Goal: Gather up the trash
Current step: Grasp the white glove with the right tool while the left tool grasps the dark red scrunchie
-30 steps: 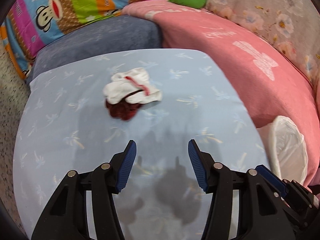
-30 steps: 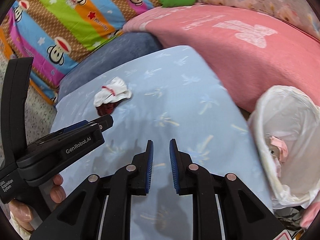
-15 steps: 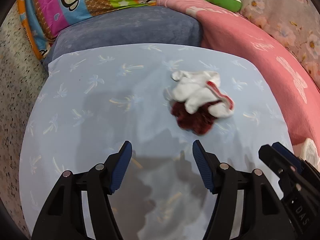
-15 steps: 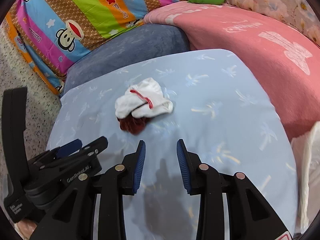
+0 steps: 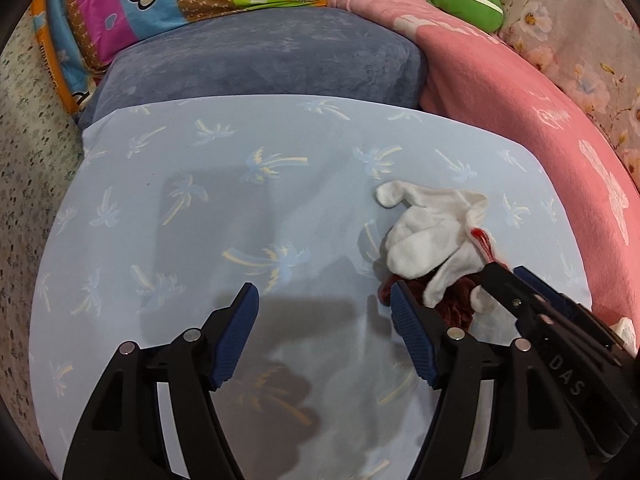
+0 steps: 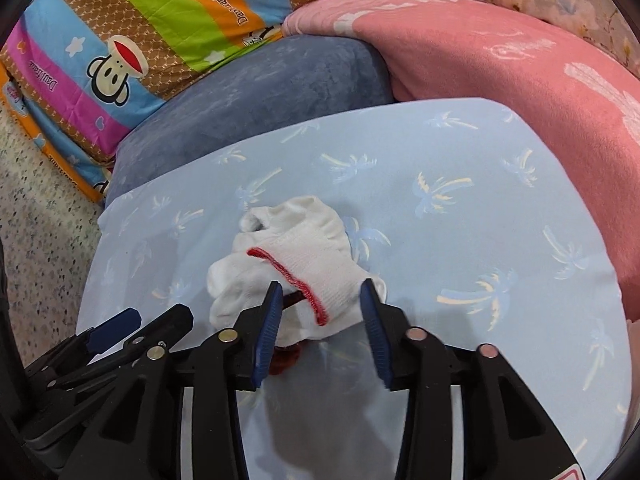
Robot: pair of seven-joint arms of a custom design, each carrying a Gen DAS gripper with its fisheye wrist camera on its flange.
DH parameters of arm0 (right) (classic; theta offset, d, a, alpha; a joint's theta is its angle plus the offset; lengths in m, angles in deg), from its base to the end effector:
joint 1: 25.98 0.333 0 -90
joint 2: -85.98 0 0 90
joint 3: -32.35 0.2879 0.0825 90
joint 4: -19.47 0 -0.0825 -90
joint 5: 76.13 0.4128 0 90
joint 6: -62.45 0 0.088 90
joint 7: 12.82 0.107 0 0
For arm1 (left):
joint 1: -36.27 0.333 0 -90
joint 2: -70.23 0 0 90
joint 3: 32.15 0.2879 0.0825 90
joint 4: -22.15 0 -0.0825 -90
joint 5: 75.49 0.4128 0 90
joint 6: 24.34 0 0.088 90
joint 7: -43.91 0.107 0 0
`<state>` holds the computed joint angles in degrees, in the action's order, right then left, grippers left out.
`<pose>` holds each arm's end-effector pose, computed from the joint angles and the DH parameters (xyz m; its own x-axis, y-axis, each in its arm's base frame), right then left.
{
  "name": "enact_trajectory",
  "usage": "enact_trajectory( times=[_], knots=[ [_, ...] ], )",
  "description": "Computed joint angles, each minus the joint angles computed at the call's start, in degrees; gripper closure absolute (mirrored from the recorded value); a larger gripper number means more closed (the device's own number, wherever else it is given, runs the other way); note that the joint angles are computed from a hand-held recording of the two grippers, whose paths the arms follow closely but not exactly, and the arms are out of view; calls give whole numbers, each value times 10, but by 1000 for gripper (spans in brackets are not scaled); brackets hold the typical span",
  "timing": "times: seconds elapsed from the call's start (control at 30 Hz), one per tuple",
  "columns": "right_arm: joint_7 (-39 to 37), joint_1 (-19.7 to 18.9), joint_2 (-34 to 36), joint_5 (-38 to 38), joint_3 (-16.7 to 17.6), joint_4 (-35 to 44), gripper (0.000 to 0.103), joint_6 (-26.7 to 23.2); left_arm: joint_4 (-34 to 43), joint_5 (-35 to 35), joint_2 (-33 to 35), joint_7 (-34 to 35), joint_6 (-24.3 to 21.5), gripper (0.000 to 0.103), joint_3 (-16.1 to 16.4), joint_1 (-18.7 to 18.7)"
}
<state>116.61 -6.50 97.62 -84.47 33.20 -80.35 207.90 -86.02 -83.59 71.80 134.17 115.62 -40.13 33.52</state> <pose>0.6429 0.2393 0.4845 -0.1621 -0.9550 -0.2482 -0.8165 0.2711 -0.5097 0.6256 -0.1180 0.5088 -0.1414 -0.9808 0.1341 -0.8661 0.0569 -0.4966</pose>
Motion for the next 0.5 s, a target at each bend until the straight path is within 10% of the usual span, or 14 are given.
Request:
enact_trajectory(
  times=[0.5],
  knots=[
    [133, -34, -121, -84, 8, -152, 97, 36, 29, -37, 37, 44, -8, 38, -19, -15]
  ],
)
